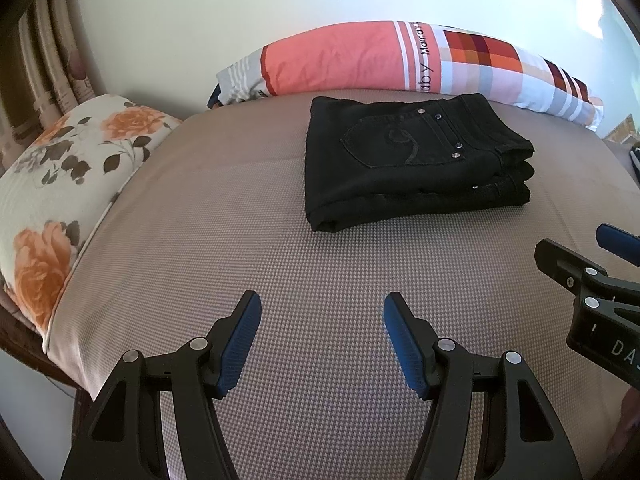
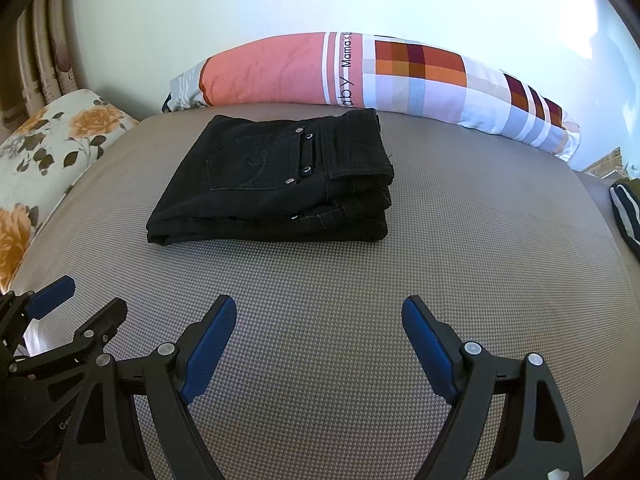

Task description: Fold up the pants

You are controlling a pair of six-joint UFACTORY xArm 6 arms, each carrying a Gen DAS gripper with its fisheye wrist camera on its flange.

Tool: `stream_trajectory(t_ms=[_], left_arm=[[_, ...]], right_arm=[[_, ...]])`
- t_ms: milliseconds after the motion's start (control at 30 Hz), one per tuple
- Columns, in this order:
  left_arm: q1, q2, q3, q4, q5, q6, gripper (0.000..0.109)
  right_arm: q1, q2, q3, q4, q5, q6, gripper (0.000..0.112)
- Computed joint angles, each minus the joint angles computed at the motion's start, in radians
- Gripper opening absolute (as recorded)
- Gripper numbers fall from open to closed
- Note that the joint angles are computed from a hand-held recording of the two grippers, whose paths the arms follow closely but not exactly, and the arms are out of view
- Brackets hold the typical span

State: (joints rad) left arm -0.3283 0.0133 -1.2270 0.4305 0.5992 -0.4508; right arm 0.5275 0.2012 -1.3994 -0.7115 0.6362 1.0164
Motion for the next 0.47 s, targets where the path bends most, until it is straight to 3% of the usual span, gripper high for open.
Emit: stream_trajectory(t_ms=[467], left_arm=[[0.001, 0.016, -0.017, -0.027, -0.001, 0.043, 0.065]], right_arm=[[-0.002, -0.002, 0.004, 0.006, 0.001, 0.0, 0.083]])
